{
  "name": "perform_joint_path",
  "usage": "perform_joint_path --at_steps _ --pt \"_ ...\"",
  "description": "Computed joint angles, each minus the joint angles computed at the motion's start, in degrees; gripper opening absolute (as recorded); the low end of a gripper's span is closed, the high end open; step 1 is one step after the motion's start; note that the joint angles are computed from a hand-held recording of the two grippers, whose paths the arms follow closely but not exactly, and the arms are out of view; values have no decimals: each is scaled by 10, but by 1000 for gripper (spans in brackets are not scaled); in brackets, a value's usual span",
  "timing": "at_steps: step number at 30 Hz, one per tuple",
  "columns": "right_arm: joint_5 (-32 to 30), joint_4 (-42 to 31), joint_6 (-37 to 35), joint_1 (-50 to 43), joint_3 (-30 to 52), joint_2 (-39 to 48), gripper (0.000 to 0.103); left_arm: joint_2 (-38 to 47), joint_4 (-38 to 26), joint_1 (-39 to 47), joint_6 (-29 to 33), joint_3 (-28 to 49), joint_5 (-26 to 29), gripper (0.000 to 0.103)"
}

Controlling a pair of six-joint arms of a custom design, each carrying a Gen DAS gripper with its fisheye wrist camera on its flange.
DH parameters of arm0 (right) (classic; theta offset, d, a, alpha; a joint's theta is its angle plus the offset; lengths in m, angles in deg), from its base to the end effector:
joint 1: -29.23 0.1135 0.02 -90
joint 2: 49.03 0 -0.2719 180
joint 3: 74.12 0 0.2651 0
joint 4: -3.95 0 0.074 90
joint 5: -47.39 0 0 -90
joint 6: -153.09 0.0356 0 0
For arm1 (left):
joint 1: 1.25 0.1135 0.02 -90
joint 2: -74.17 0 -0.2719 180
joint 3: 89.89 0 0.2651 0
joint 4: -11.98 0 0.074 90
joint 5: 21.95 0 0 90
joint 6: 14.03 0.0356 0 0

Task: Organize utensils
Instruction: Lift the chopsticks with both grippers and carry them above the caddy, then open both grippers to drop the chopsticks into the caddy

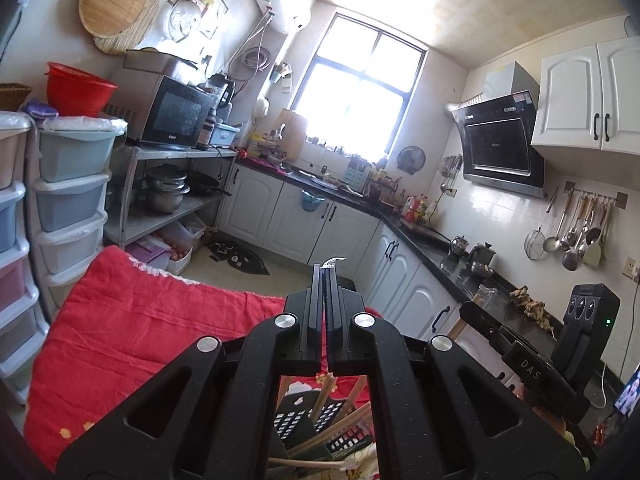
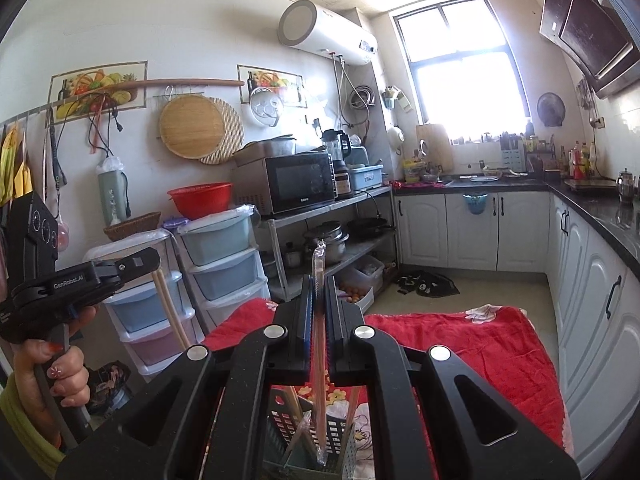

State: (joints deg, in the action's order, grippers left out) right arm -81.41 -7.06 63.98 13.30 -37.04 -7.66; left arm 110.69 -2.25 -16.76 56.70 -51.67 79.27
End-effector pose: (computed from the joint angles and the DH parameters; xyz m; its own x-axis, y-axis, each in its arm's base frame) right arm 0.1777 -0.0275 0.2465 -0.2594 0.0866 -0.9619 -0.3633 0.9141 0.1803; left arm 0.1647 -0.0529 0.2595 -0.3443 -0.2404 -0.9076 0.3514 0.8634 -0.3620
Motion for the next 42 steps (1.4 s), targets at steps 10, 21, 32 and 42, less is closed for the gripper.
perform_joint_path --at_steps 10,21,32,42 --pt "47 42 -5 40 -37 21 6 36 30 -3 6 -32 -12 0" --pt "78 76 -6 70 -63 58 6 69 63 -15 6 -64 -28 0" --pt "122 72 -12 105 -76 95 6 86 73 -20 11 -86 -26 0" --pt "123 43 -21 104 -79 90 10 79 58 -11 10 -96 -24 0"
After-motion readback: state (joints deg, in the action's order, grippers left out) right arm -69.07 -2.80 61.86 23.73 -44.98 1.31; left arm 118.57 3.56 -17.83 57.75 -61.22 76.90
